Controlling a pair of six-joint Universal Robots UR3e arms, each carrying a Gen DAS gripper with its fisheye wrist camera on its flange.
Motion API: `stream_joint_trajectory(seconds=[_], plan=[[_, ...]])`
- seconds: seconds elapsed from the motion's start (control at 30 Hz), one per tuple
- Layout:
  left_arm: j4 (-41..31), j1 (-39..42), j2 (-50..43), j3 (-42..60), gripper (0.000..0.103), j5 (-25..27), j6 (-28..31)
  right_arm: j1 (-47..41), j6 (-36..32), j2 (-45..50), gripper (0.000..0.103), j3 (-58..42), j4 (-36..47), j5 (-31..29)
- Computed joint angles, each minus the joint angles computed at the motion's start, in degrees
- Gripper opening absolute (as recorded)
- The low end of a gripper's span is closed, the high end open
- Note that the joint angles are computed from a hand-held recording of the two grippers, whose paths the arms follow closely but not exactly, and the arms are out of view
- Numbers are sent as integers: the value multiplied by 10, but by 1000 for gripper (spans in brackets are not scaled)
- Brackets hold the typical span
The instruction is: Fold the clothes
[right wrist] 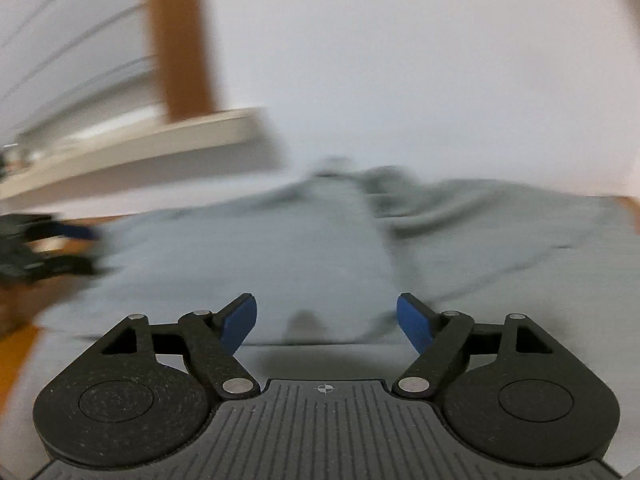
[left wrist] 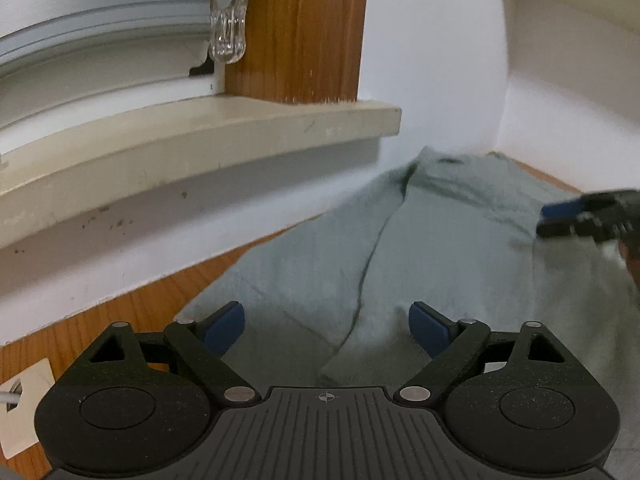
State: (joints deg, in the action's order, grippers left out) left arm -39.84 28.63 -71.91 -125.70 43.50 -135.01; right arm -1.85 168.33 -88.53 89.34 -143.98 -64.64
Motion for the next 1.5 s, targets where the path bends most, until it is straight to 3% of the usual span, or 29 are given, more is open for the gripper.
stream_joint_trajectory(seconds=[0.17, 0.4, 0.43, 0.47, 0.5, 0.57, 0.6, 0.7, 0.8, 0.87, 0.93, 1.0, 1.1, 1.2, 1.27, 1.3, 1.43, 1.5], plan=[[-36, 9, 29, -11, 64, -5, 36, -31, 32, 8, 77, 14, -33, -14], [-102, 25, 65, -24, 60, -16, 84, -23, 25, 23, 80, 17, -53, -36], [-124, 31, 69, -21, 52, -24, 98, -21, 29, 27, 80, 18, -55, -38], [-152, 38, 73, -18, 29, -35, 115, -23, 30, 26, 80, 19, -52, -37], [-174, 45, 80, -16, 19, -44, 128, -20, 34, 29, 81, 13, -48, -44], [-198, 60, 104, -23, 8, -59, 143, -17, 38, 31, 82, 4, -34, -53], [-215, 73, 124, -28, 8, -69, 154, -19, 39, 32, 82, 2, -28, -54], [-370, 140, 194, -13, 7, -104, 242, -21, 44, 35, 82, -3, -18, -56], [-624, 240, 245, 54, 7, -123, 394, -15, 45, 35, 82, -2, -23, -69], [-834, 326, 247, 128, 7, -115, 535, -10, 46, 35, 82, -3, -27, -78], [-953, 383, 224, 187, 7, -84, 622, -6, 46, 38, 82, -7, -27, -83], [-952, 383, 196, 209, 7, -47, 616, -5, 46, 41, 82, -13, -22, -85], [-892, 368, 204, 188, 7, -18, 581, -8, 42, 45, 82, -22, -8, -80], [-864, 361, 208, 177, 9, -21, 563, -14, 37, 42, 83, -20, -5, -72], [-800, 342, 231, 155, 13, -39, 509, -19, 34, 40, 83, -19, -3, -65], [-766, 332, 244, 144, 16, -49, 483, -21, 33, 39, 83, -18, -1, -62], [-657, 266, 248, 123, 51, -88, 378, -17, 26, 40, 89, -25, 10, -65], [-522, 193, 234, 91, 54, -93, 272, -11, 21, 42, 91, -31, 17, -72]])
